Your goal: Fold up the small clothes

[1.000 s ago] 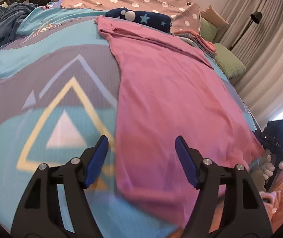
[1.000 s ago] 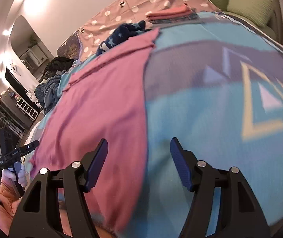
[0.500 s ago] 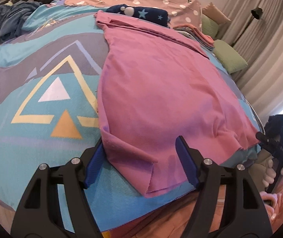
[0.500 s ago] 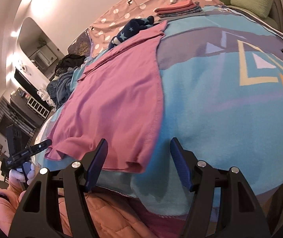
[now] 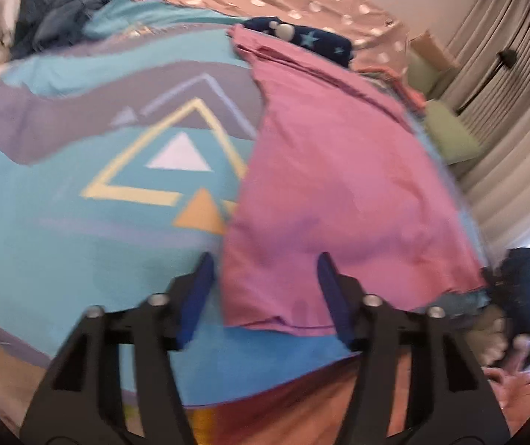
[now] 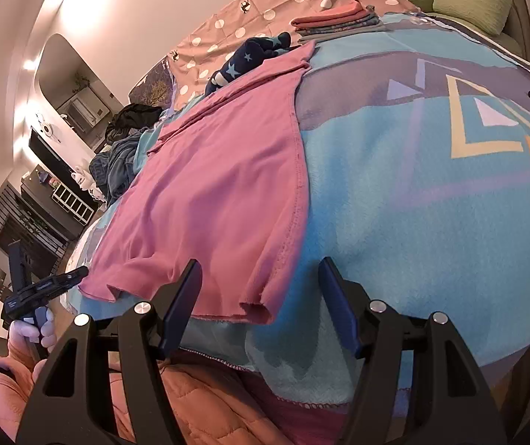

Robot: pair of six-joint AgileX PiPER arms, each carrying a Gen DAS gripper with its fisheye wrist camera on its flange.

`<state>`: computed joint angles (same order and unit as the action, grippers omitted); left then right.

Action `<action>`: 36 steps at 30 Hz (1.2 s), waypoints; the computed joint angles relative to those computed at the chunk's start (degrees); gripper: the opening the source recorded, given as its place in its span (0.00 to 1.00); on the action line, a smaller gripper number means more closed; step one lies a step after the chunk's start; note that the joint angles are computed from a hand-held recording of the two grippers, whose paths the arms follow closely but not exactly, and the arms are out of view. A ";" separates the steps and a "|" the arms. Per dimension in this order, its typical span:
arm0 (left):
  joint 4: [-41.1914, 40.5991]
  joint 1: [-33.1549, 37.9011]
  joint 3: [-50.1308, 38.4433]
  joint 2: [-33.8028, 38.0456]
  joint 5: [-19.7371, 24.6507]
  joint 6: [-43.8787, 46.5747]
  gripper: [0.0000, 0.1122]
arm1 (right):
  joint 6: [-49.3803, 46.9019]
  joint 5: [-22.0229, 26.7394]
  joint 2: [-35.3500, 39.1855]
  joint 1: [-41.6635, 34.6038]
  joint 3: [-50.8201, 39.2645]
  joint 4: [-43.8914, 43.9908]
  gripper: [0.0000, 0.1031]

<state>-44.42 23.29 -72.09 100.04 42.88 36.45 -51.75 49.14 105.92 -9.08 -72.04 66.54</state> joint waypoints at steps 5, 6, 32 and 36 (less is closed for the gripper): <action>3.13 -2.99 0.81 0.26 -3.42 -3.32 0.47 | 0.06 1.02 0.23 -0.36 -0.30 -0.18 0.64; 3.27 -2.84 0.74 0.22 -3.46 -3.41 0.35 | 0.00 1.39 0.43 -0.58 -0.28 0.29 0.64; -23.44 8.58 -3.04 -1.70 10.18 13.53 0.06 | -0.40 18.88 4.78 -10.48 -7.01 19.29 0.03; -23.61 7.86 -9.65 0.57 9.74 11.86 0.06 | 1.47 17.65 6.37 -9.65 -12.75 20.39 0.03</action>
<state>-68.03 31.15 -81.74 100.61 52.63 48.31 -50.28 66.80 112.30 -18.72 -84.79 86.93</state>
